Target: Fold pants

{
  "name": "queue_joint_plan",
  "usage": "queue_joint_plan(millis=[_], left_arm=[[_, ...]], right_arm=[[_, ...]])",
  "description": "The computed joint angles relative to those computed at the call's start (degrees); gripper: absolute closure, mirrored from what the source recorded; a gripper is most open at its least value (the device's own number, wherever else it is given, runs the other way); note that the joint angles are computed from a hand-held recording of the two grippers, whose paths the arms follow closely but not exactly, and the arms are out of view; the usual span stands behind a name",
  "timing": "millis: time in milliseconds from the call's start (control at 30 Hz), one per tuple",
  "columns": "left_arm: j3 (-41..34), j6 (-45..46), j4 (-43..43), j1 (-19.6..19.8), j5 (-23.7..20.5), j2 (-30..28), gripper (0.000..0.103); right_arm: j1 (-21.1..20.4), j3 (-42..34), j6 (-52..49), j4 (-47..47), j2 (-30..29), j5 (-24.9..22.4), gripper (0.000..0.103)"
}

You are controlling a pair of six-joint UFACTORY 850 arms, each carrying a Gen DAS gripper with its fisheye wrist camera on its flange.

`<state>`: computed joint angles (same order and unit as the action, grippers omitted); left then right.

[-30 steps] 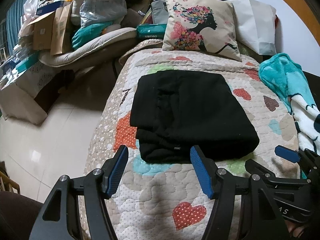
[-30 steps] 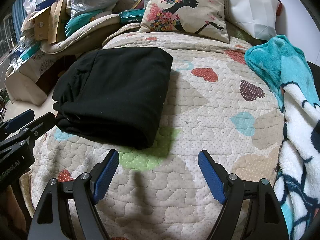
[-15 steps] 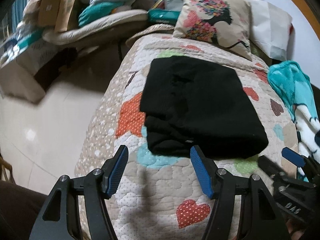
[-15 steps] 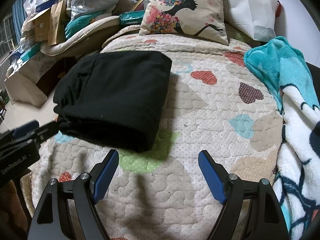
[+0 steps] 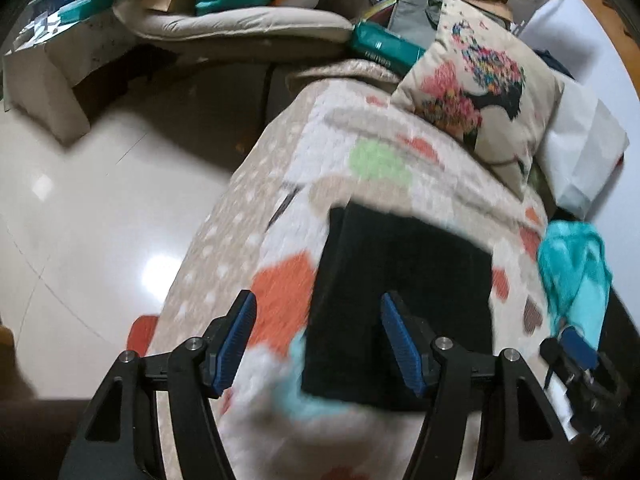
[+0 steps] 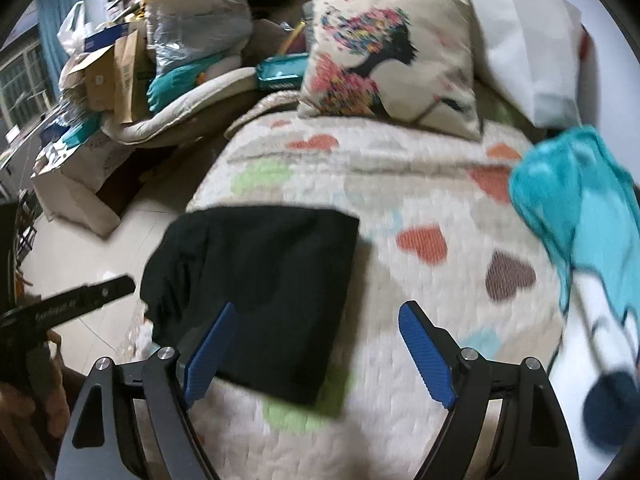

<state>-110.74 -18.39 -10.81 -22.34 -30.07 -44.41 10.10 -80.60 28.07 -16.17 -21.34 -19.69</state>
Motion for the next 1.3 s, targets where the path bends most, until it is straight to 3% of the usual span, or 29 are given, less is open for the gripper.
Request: queue_joint_plan(millis=[200, 467, 633, 867, 1167, 1267, 1300], left_arm=[[-17.4, 2.3, -3.6, 0.0, -7.7, -10.6, 0.039], [-20.8, 10.5, -7.1, 0.8, -11.2, -14.7, 0.038], [-21.9, 15.4, -14.7, 1.5, -13.1, -16.4, 0.034], [-31.1, 17.3, -24.8, 3.3, -21.5, -23.3, 0.028], [-37.7, 23.7, -26.8, 2.2, -24.1, -27.4, 0.009], [-33.9, 26.4, -28.2, 1.8, -22.1, -25.3, 0.013], [-33.0, 26.6, -28.4, 1.8, -21.8, -24.8, 0.031]], right_arm=[[-1.9, -11.3, -6.0, 2.5, -8.4, -4.4, 0.013], [-6.6, -14.7, -25.7, 27.6, -13.7, -6.8, 0.013], [-8.8, -14.9, -34.7, 43.2, -16.2, -10.9, 0.013], [-9.4, -15.5, -36.8, 48.3, -18.0, -12.0, 0.011], [-10.5, -16.3, -48.3, 63.2, -19.9, -12.2, 0.008], [-10.4, -17.3, -51.2, 66.5, -20.7, -12.6, 0.008], [-10.2, -17.7, -52.3, 67.4, -21.1, -13.0, 0.008]])
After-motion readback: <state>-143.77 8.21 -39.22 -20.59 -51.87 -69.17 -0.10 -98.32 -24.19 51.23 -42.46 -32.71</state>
